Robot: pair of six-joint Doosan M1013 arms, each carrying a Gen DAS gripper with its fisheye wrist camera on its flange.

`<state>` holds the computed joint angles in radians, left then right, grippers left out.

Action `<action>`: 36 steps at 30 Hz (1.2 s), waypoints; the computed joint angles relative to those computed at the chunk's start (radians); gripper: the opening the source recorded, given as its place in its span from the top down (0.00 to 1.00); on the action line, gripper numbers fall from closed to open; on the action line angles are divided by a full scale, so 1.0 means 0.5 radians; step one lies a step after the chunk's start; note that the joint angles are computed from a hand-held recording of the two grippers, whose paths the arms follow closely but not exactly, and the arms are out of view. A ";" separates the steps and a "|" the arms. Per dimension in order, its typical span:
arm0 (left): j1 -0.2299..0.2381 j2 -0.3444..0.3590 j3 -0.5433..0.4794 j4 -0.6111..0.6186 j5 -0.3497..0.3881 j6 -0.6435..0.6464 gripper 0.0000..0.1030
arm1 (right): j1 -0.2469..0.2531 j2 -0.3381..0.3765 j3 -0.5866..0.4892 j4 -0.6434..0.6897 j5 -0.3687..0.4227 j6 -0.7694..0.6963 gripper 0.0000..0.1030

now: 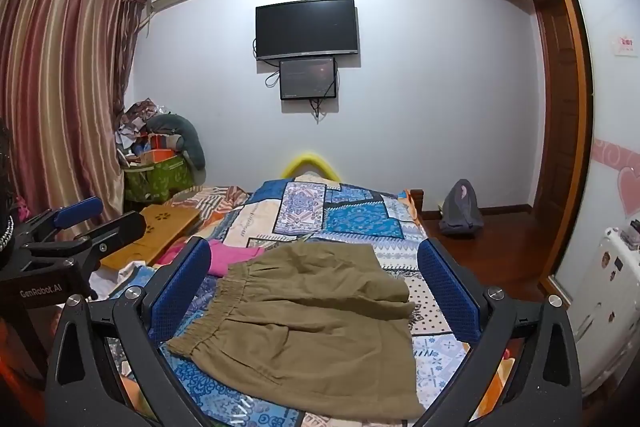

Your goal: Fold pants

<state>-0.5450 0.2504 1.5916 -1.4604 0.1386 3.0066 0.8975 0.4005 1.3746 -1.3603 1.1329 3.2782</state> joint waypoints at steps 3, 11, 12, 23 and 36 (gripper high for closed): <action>0.002 -0.004 0.000 0.064 0.010 -0.063 0.00 | -0.001 0.000 -0.002 0.000 0.000 -0.003 0.00; 0.004 -0.004 -0.009 0.167 0.011 -0.165 0.00 | 0.000 0.000 0.000 0.005 0.002 0.012 0.00; 0.004 -0.004 -0.010 0.169 0.012 -0.169 0.00 | 0.000 0.000 0.002 0.004 0.002 0.013 0.00; -0.011 -0.007 0.002 0.073 -0.034 -0.038 0.00 | -0.004 -0.012 0.022 0.002 -0.009 0.049 0.00; -0.015 -0.005 -0.009 0.211 -0.030 -0.174 0.00 | -0.003 -0.013 0.021 0.015 -0.010 0.042 0.00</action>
<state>-0.5525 0.2478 1.5871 -1.3547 0.1235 2.9195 0.8958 0.3941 1.3849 -1.3527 1.1279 3.2993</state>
